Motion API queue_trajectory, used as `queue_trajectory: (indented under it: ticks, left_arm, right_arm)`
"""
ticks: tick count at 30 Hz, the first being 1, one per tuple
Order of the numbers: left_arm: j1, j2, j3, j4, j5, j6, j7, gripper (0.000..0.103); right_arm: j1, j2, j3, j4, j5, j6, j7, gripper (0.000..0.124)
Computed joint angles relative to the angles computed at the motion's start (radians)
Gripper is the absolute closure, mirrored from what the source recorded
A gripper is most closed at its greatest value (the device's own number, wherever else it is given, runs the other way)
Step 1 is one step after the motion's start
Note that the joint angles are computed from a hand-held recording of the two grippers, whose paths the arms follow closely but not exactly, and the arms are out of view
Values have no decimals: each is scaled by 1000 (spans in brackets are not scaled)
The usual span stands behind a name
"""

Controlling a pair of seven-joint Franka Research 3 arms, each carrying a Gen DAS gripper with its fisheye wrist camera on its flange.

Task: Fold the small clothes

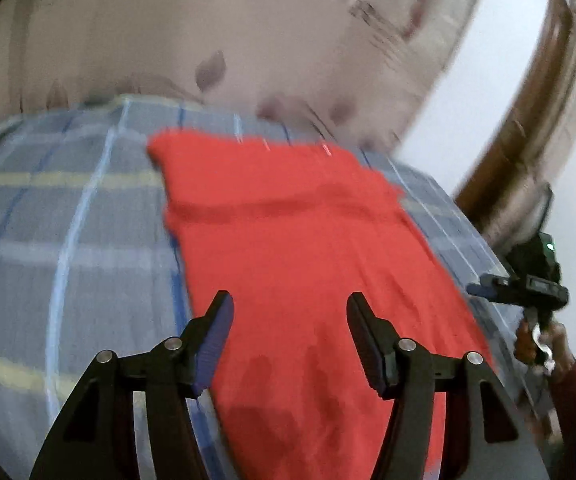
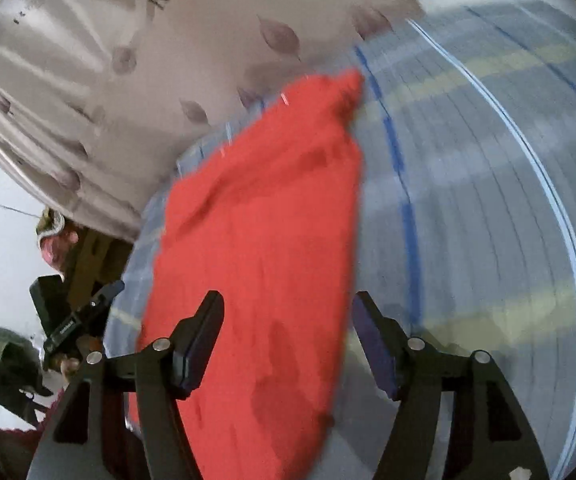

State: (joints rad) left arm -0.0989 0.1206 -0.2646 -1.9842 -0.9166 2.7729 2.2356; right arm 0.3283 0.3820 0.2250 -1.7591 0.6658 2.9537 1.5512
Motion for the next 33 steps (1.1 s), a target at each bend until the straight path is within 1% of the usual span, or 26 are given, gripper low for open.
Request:
queue_trajectory:
  ticks: [1,3,4,5,6,8,9,11,13,14,15,16,17,18,19,20,21,22,23,24,25,27,30,31,32,33]
  left_arm:
    - [7,-35,-9,-43,-54,-22,34,43]
    - [-7,-92,4,-119,-116,-56,45,43]
    - [-19,-111,14,-146,-144,-60,46,43]
    - [-31,-128,25,-170,-186,-60,61,43]
    - [-40,-147,38,-196,-237,-66,77,43]
    - [-53,-166,66,-221,-282,-101,62,43]
    - [-54,-174,82,-232,-322,-142,62,43]
    - [-51,-197,116,-267,-456,-244,102,43]
    - [-40,-191,135,-276,-509,-320,110,44]
    - [-38,-203,136,-292,-552,-326,161,44]
    - [-35,-205,138,-295,-558,-339,174,44]
    - [-33,-209,137,-300,-568,-343,192,44]
    - [-33,-212,135,-301,-567,-346,199,44]
    - [-35,-213,132,-302,-561,-346,207,44]
    - [-38,-217,127,-305,-556,-334,215,44]
    - [-43,-219,121,-305,-541,-318,219,45]
    - [-47,-219,118,-303,-535,-306,216,47]
    - [-50,-222,119,-308,-551,-299,221,54]
    - [-50,-223,123,-314,-568,-311,219,61]
    - [-52,-220,123,-316,-573,-313,213,75]
    - [-53,-219,122,-322,-574,-307,207,81]
    - [-56,-236,121,-344,-608,-290,237,81]
    - [-67,-284,116,-377,-689,-211,280,81]
    - [-69,-303,114,-388,-717,-177,290,79]
    - [-71,-304,108,-384,-690,-141,260,75]
    - [-72,-295,103,-373,-637,-118,209,67]
  right_arm:
    - [-29,-41,50,-74,66,15,-46,59]
    - [-63,-88,118,-153,204,39,-144,59]
    - [-87,-107,171,-182,319,74,-240,59]
    - [-106,-118,206,-191,411,76,-318,59]
    - [-108,-125,217,-196,460,70,-362,59]
    - [-58,-136,177,-221,416,67,-317,61]
    - [-43,-139,178,-230,442,106,-346,61]
    - [-55,-138,205,-218,567,89,-461,61]
    - [-32,-128,190,-201,580,70,-488,63]
    - [-16,-118,184,-190,583,67,-504,65]
    - [-5,-108,182,-179,606,74,-530,67]
    - [5,-100,176,-167,625,76,-548,74]
    - [18,-87,165,-154,633,80,-547,88]
    - [30,-80,152,-147,638,75,-539,98]
    - [32,-65,144,-133,666,55,-540,116]
    - [35,-59,137,-131,694,43,-547,122]
    - [30,-45,148,-114,786,53,-624,122]
    - [33,-37,145,-97,832,56,-673,121]
    - [51,-38,129,-98,811,61,-651,119]
    - [63,-42,121,-98,827,63,-666,119]
    - [71,-45,114,-98,847,61,-685,119]
    - [94,-54,95,-106,848,62,-690,119]
    - [110,-64,81,-117,859,61,-694,119]
    - [109,-65,78,-115,879,51,-709,119]
    - [110,-68,73,-117,892,45,-719,117]
    - [111,-70,68,-117,905,37,-729,116]
